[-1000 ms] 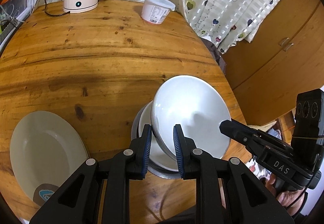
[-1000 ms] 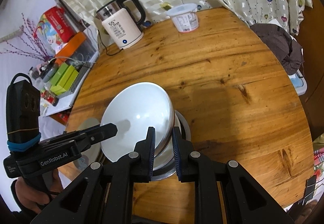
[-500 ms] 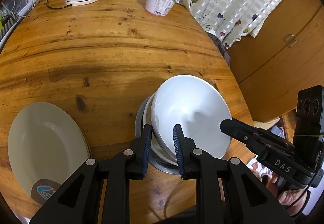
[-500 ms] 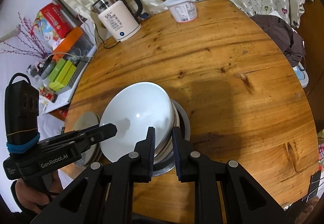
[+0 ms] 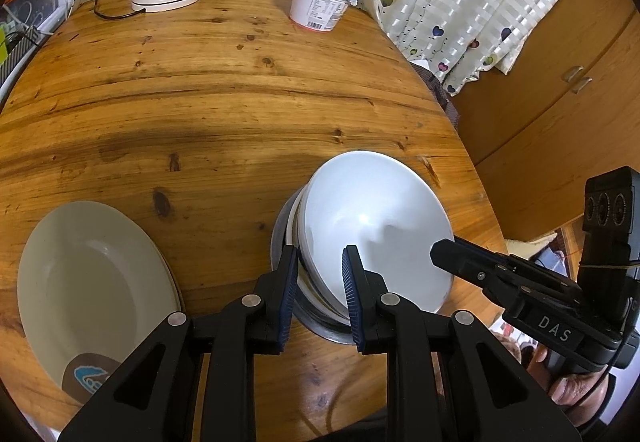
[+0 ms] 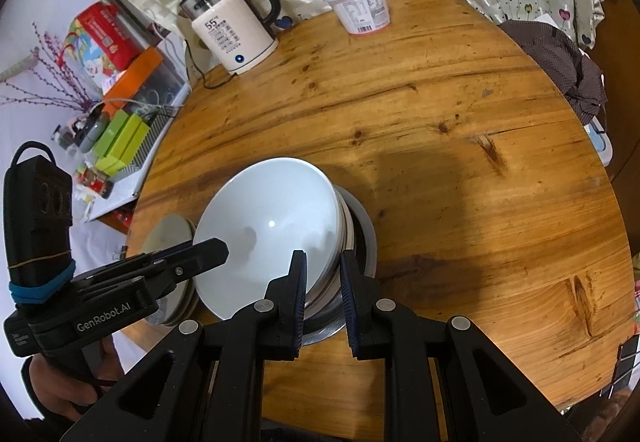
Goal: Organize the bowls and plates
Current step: 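Carry the white bowl with the left gripper over the steel bowl stack, then lower the white bowl with the left gripper into the nested bowls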
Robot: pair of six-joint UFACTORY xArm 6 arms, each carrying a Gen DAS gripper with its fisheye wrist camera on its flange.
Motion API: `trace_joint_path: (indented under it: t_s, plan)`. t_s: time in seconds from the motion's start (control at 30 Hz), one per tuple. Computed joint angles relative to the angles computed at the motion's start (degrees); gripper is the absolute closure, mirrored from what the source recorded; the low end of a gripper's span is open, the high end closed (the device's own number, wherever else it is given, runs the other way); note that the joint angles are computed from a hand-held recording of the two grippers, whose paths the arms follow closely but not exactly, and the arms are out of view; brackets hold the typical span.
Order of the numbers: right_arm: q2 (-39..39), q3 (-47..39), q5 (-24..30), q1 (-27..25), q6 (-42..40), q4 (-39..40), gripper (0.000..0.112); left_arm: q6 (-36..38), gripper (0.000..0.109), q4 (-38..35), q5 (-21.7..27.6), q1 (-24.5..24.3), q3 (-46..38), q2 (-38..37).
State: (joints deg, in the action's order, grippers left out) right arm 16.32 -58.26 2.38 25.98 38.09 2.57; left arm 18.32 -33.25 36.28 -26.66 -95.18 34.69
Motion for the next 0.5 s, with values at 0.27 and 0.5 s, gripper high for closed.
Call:
trace_joint_path:
  t_s: [0.27, 0.5]
  plan:
    - [0.29, -0.05, -0.36, 0.65, -4.22, 5.03, 0.093, 0.15, 0.085, -0.62, 0.37, 0.18, -0.27, 0.18]
    - [0.09, 0.21, -0.57, 0.93, -5.91, 6.95, 0.093, 1.32, 0.085, -2.05, -0.22, 0.28, -0.03, 0.21]
